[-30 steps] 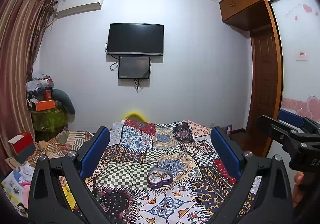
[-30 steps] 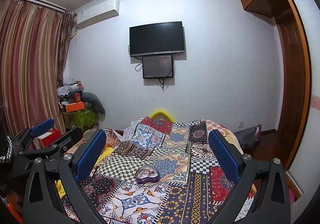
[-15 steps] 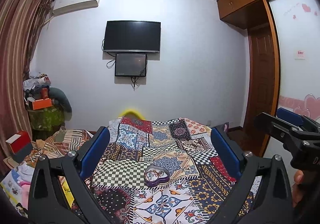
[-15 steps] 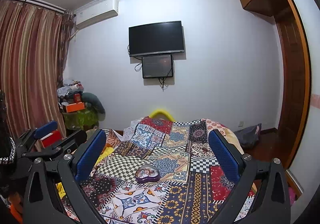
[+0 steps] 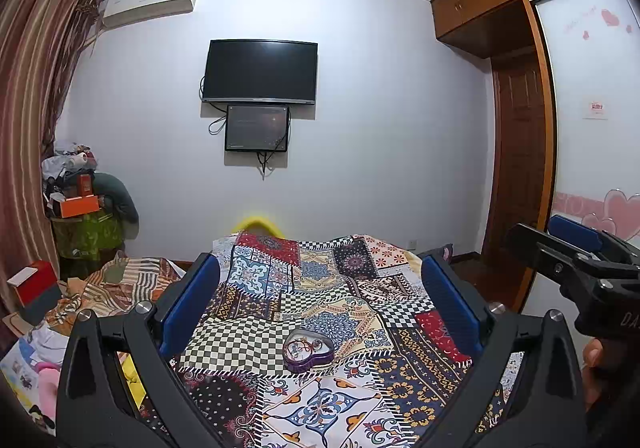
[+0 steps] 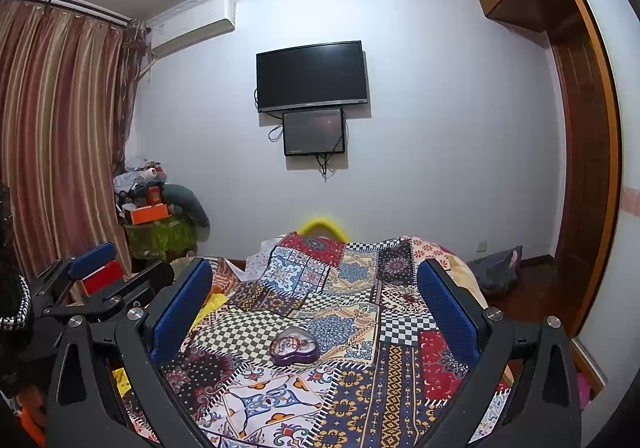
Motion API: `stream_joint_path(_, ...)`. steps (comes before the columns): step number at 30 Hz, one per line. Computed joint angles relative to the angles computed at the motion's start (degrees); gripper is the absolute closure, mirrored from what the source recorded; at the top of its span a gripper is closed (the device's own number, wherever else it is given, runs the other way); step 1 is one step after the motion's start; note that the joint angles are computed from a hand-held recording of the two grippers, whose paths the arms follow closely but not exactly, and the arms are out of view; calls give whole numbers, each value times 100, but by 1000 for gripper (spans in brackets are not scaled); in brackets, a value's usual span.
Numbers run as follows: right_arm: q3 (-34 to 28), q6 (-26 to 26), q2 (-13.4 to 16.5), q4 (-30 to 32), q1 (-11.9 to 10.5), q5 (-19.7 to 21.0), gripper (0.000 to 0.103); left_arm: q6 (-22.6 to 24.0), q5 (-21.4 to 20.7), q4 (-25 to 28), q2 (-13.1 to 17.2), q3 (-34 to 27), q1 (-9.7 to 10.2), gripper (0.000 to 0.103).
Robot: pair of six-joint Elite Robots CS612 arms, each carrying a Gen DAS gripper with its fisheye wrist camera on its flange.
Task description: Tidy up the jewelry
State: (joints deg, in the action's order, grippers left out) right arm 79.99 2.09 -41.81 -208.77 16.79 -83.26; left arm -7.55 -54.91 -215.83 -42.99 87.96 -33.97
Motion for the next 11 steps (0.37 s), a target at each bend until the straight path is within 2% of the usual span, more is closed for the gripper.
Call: stream_joint_path(11, -63, -28, 37, 103, 10, -44, 1, -229, -96, 140, 26, -27, 76, 2)
